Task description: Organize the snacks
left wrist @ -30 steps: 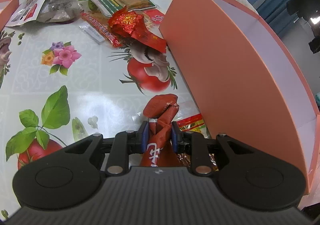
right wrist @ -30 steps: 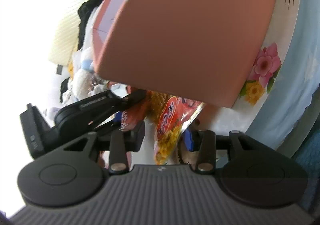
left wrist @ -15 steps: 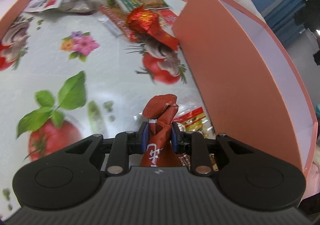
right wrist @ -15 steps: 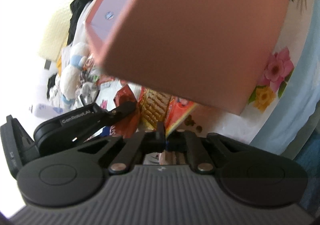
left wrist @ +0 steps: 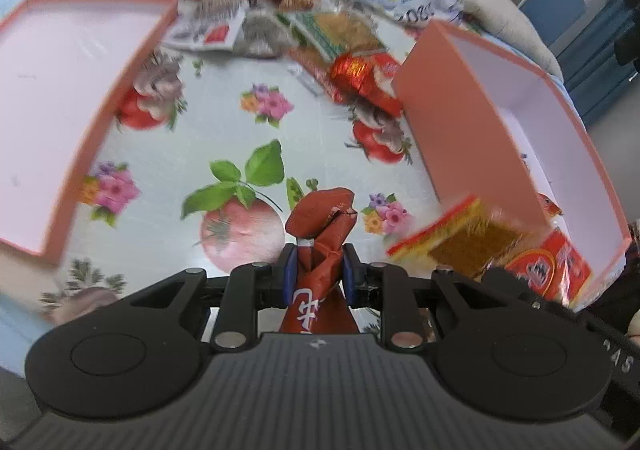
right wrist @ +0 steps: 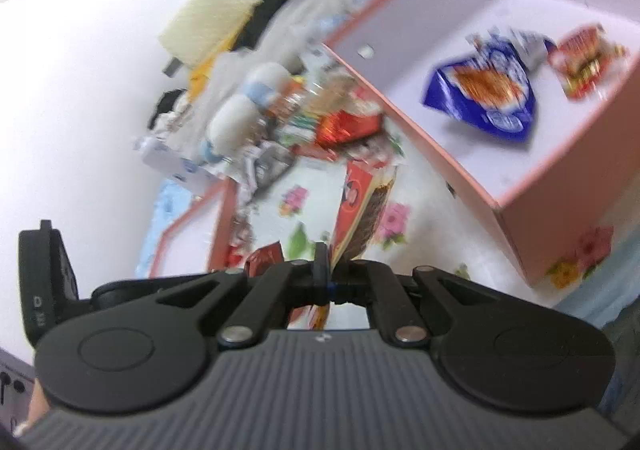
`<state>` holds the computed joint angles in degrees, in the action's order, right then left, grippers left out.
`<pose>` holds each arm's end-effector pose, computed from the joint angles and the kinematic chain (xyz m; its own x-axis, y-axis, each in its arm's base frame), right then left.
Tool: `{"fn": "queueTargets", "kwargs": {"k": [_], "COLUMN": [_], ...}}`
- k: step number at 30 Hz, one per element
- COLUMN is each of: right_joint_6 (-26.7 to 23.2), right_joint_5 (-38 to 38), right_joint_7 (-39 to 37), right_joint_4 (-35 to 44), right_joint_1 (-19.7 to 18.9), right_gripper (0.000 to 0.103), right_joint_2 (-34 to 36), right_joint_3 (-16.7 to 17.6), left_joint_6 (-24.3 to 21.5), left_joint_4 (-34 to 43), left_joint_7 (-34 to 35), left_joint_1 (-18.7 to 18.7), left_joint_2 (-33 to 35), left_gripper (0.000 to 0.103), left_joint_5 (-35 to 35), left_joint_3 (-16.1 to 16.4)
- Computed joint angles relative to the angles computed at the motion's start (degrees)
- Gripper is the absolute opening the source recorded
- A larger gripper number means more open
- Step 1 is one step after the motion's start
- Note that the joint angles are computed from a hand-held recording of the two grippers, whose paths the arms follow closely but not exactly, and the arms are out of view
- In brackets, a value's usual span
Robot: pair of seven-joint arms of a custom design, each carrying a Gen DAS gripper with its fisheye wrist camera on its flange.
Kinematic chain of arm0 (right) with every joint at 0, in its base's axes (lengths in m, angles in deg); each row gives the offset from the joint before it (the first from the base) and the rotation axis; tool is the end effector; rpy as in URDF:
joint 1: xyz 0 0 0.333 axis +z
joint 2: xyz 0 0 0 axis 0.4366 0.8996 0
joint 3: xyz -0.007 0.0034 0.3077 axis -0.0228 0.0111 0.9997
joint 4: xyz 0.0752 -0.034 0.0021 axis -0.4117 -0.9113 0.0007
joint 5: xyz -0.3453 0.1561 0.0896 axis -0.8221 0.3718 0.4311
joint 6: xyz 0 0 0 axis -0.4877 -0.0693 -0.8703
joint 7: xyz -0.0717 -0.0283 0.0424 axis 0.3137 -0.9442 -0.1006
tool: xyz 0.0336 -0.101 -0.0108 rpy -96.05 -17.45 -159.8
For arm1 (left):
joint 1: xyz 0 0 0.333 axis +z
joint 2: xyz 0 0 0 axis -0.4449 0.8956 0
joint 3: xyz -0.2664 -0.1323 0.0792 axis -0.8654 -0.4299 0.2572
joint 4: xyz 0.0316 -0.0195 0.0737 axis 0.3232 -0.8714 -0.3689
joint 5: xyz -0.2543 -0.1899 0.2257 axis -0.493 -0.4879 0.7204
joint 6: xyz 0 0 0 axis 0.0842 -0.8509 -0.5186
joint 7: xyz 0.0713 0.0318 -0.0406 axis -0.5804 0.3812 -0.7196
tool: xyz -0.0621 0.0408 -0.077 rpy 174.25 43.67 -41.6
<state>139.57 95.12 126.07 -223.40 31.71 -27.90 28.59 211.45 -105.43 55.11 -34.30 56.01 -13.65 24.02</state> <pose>0.3432 0.2109 0.4484 -0.1769 -0.7653 -0.6189 -0.5937 0.5845 -0.5531 0.4680 -0.0445 0.4638 -0.1453 -0.9422 0.3018 -0.8923 -0.0070 -0.4515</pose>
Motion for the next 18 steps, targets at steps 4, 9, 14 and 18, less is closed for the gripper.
{"fn": "queueTargets", "kwargs": {"k": [4, 9, 14, 18], "right_joint_6": [-2.7, -7.5, -12.0, -16.1], "right_joint_5": [-1.5, -4.3, -6.7, -9.3], "right_joint_7": [-1.3, -1.1, 0.5, 1.8], "right_joint_4": [-0.9, -0.2, -1.0, -0.7], "right_joint_1": [0.9, 1.2, 2.4, 2.3], "right_gripper": [0.003, 0.003, 0.003, 0.003], "right_joint_2": [-5.0, -9.1, -14.5, -19.0], "right_joint_3": [-0.9, -2.4, -4.2, -4.6], "left_joint_6": [-1.7, -3.6, -5.3, -6.1], "left_joint_4": [-1.2, -2.4, -3.9, -4.2], "left_joint_7": [-0.6, -2.0, -3.4, -3.7], "left_joint_1": [0.1, -1.0, -2.9, -4.7], "left_joint_2": [-4.9, -10.0, -15.2, -17.7], "left_gripper": [0.027, 0.027, 0.027, 0.027], "left_joint_5": [0.8, 2.4, 3.0, 2.9], "left_joint_3": [0.5, 1.1, 2.2, 3.0]}}
